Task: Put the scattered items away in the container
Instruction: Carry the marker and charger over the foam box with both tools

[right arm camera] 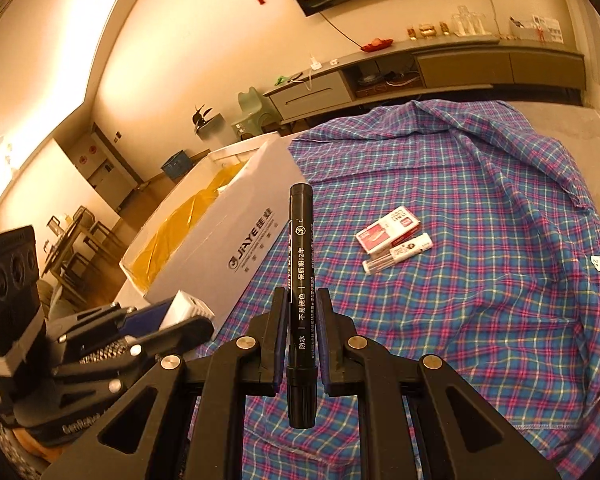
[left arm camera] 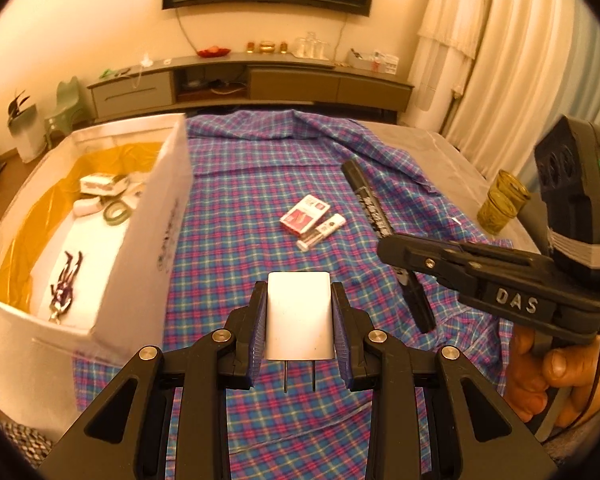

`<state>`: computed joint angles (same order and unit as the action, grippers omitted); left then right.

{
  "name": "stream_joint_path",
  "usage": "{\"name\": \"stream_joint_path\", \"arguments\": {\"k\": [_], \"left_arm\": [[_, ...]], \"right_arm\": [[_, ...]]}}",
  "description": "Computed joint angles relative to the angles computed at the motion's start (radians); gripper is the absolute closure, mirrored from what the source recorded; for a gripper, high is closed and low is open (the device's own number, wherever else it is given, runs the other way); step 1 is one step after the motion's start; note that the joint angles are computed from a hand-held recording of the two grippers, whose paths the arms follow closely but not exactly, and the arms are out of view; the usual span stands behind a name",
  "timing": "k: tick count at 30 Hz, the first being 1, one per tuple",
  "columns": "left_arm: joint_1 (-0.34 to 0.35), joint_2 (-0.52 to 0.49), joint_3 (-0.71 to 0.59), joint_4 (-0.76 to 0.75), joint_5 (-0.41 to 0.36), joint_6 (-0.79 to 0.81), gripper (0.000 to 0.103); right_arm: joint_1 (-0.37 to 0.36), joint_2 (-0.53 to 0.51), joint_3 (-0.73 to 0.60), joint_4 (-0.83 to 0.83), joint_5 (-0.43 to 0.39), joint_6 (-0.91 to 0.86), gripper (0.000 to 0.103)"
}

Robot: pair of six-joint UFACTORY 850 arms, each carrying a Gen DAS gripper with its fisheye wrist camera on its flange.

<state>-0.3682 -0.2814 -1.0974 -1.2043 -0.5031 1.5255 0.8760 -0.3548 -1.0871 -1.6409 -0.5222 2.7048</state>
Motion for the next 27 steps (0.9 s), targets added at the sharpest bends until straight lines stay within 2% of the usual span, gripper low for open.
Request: {"name": "stream_joint_path", "arguments": {"k": [13,23,27], "left_arm": [[0.118,-0.011,-0.027,-0.049,-0.098,0.015,0.072],[0.206,-0.053,-0.090,-0.077,-0.166,-0.004,0.072],[0.232,-0.074,-0.118,-0.091,-0.181,-0.010,0.072]], "right_arm": [[0.050,-0.133,-0.214,0.172,0.003,-0.323,0.088],[0.032,-0.212,-0.367,0.266,0.049,-0.470,0.088],[0.022,-0.260,-0.458,0.331,0.060,-0.578,0.088]]}}
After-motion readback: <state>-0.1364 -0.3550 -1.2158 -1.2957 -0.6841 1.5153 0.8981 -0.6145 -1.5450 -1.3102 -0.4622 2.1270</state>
